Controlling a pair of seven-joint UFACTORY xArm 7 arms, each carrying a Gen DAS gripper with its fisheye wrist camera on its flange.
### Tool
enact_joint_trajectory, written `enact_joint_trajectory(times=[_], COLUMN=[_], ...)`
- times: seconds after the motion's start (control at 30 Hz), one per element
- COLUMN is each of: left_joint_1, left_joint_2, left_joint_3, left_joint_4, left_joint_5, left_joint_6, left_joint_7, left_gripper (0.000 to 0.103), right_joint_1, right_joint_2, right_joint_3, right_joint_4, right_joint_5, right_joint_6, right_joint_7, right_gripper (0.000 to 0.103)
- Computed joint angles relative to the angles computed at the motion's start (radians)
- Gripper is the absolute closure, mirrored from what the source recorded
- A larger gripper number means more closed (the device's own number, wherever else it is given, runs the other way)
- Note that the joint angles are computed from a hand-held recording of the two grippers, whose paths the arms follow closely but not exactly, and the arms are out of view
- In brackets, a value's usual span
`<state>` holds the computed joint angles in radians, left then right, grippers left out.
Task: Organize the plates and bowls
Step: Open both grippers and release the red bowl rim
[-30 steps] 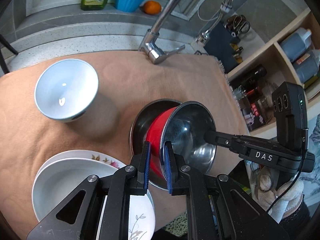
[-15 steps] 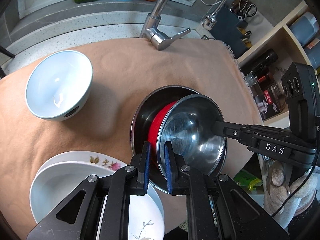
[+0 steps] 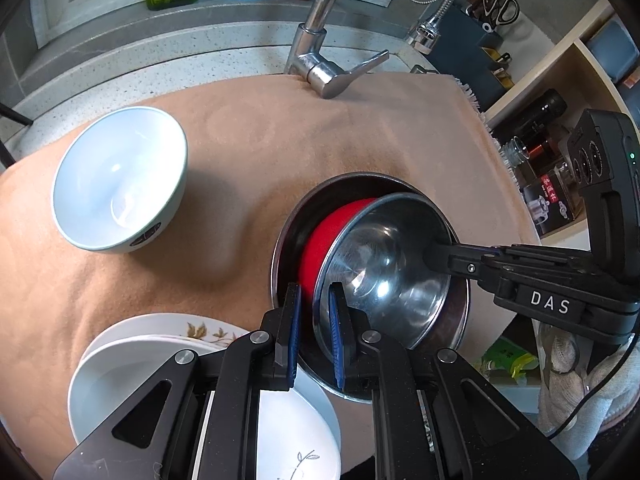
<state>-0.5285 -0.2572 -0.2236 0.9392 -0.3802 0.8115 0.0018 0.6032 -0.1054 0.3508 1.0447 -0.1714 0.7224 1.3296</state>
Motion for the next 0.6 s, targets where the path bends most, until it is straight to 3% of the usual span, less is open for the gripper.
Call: enact_joint_trajectory(times=[0.23,0.3,0.37,0.6], left_joint_1=[0.001,0.001,0.000,-0.002], left_joint_2=[0.006,0.007,0.009,0.011], left_joint_3=[0.002,0.002,0.004,0.010], left_joint_4=[0.005,0.007,0.010,0.013], left_joint_5=[-0.001,-0.002,-0.007,-0.040], left_joint_6=[-0.005,-0.008,-0.005,0.005], left_joint_7=[0.007,0.008,0.017,0.043], left_gripper=[0.091,0.091,0.091,0.091], right_joint_1=[-0.002,-0.003,-0.005,-0.004], right_joint_2=[-0.010,-0.012,-0.021,-0.010], right_joint_3=[-0.005,-0.008,-0.012,-0.006], right_joint_4=[-0.014,-0.021,-0.033,-0.017], right_joint_5=[0.022,0.042,0.065,0.088], right_joint_6=[-0.019,-0.031,-0.053,-0.044], right_joint_7=[-0.009,-0.021,-0.029,-0.061], right_gripper=[0.091,0.087,0.077,0.074])
